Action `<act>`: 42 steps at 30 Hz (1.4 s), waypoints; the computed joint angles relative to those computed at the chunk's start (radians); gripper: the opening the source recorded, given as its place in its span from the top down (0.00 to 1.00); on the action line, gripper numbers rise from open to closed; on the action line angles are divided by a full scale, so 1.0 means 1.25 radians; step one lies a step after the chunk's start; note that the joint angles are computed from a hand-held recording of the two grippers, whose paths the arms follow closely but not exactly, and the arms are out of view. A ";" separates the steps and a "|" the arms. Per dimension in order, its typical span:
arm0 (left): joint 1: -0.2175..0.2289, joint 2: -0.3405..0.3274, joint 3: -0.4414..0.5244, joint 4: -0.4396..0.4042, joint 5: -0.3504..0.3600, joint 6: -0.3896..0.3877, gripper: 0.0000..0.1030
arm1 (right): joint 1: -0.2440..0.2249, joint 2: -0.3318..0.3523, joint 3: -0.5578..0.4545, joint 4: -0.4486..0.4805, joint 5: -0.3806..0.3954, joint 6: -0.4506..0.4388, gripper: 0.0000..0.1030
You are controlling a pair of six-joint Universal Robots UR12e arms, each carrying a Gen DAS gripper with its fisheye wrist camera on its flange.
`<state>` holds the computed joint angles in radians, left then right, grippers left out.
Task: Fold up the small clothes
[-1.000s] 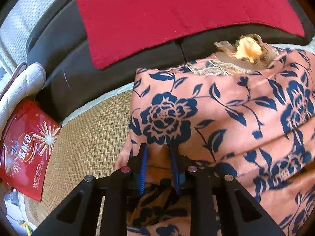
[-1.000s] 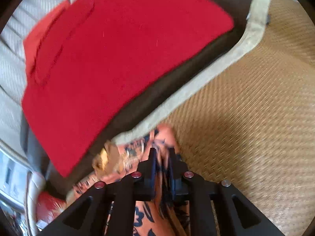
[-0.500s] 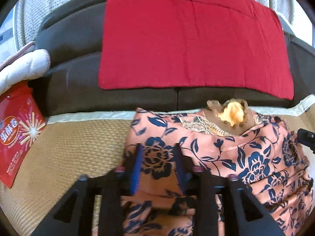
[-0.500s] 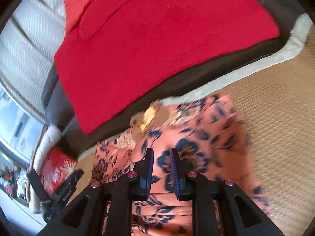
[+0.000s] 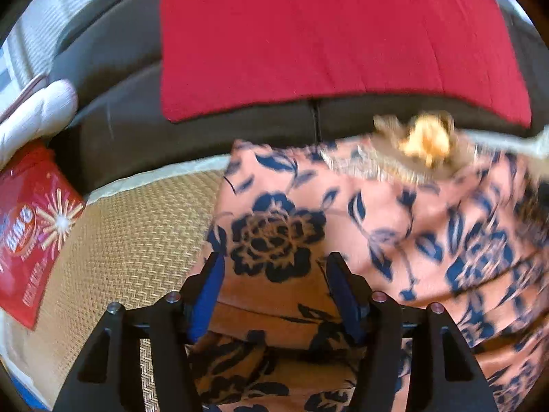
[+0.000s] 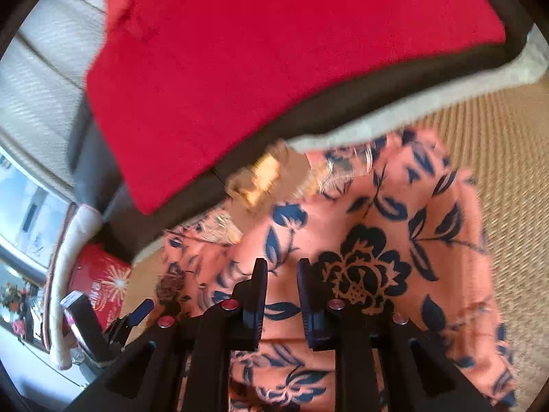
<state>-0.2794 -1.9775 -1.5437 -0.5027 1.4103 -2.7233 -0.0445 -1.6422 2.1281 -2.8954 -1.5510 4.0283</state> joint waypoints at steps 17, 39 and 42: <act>0.020 0.074 -0.105 0.094 0.023 0.081 0.39 | 0.023 -0.142 0.124 -0.029 -0.071 0.083 0.23; 0.256 0.276 -0.342 0.007 -0.192 0.083 0.21 | 0.126 -0.356 0.271 0.183 -0.025 0.173 0.23; 0.282 0.290 -0.352 -0.063 -0.250 0.108 0.21 | 0.135 -0.351 0.283 0.189 -0.001 0.187 0.23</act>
